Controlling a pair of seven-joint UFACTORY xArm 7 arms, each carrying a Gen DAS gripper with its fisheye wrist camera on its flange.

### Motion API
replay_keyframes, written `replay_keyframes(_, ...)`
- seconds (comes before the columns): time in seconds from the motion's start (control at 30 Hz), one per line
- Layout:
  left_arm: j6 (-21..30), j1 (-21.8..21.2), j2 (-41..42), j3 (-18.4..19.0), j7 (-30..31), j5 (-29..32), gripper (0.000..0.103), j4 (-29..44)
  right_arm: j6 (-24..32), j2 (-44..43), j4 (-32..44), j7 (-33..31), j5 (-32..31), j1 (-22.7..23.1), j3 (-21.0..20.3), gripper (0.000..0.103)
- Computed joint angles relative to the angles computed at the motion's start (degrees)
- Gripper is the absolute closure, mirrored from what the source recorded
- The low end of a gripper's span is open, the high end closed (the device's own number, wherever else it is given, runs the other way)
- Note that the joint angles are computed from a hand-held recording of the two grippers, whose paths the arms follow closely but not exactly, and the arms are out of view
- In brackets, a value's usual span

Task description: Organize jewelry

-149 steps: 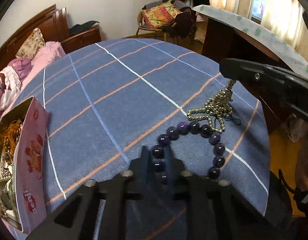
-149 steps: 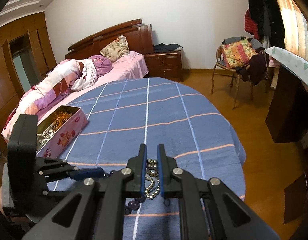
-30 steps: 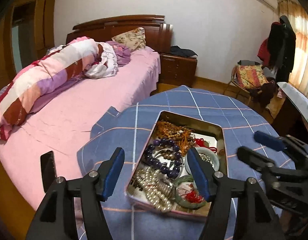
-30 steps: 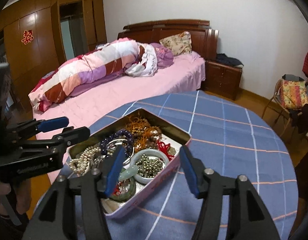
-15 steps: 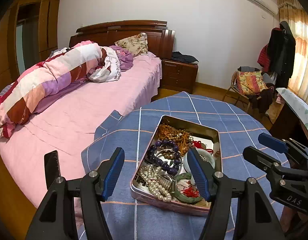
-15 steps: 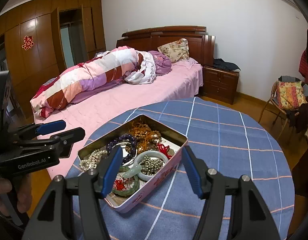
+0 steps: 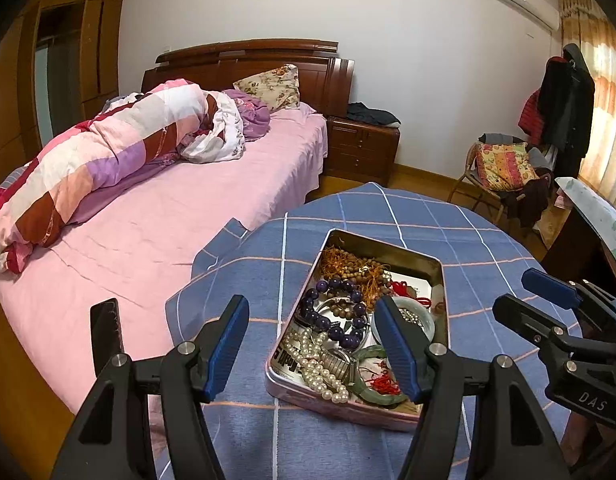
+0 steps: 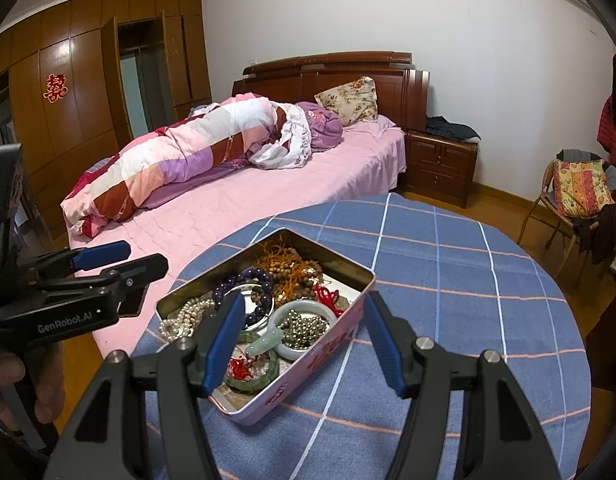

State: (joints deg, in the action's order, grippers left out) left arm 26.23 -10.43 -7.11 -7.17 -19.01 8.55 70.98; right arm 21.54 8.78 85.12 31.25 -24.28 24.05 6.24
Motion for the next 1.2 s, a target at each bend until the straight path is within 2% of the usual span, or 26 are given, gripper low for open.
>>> replay_keyframes(1.2, 0.55, -0.05, 0.36, 0.15, -0.15, -0.27, 0.038, 0.60, -0.36, -0.05, -0.62, 0.68, -0.08, 0.12, 0.03, 0.037)
